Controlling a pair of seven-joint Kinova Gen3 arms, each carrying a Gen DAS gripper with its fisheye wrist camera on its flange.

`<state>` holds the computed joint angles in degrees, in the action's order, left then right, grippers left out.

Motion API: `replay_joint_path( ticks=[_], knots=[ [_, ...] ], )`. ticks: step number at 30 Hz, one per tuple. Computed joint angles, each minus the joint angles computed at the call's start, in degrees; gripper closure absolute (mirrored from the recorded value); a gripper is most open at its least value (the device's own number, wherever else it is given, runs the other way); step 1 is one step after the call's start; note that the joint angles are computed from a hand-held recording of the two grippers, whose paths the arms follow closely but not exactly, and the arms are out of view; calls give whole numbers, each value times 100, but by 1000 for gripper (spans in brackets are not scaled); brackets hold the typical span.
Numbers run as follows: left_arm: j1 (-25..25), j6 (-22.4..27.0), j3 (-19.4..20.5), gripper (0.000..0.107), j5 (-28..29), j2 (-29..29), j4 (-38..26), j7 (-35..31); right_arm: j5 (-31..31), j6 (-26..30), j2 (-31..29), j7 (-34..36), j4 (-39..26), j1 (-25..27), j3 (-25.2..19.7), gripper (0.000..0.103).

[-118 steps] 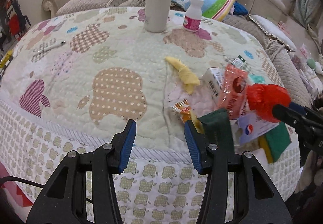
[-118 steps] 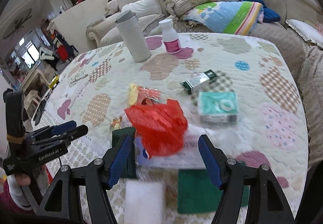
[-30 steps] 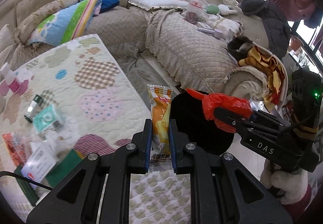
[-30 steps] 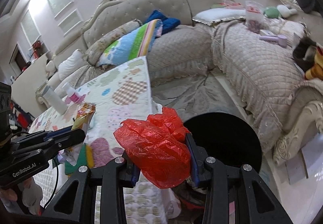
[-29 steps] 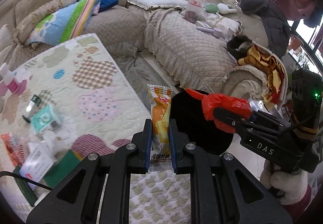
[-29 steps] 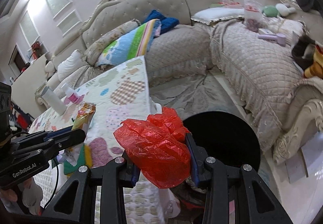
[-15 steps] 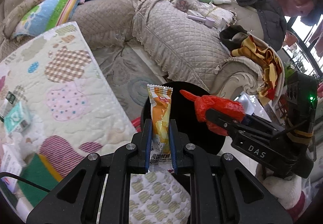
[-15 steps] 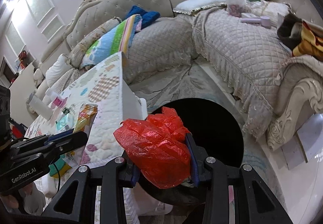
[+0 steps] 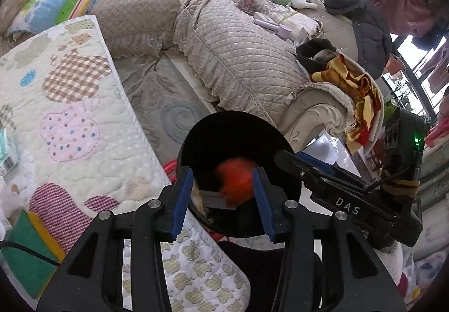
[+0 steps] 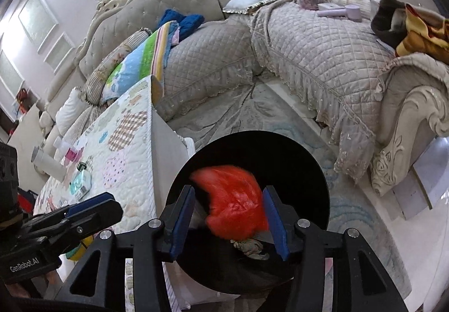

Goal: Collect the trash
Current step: 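Carry wrapper and red bag to the black bin and release both, then grasp dark green snack packet with left tool while right tool grasps teal tissue pack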

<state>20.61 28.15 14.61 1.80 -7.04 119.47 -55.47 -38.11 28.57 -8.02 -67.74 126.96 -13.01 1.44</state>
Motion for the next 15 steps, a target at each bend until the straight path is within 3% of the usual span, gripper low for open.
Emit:
replay_joint_path(
  ticks=[15],
  knots=[
    [-480,834,631,65,-1174,-814,135,1346,490,-22,-90,-705,-137,-389,-452,51]
  ],
)
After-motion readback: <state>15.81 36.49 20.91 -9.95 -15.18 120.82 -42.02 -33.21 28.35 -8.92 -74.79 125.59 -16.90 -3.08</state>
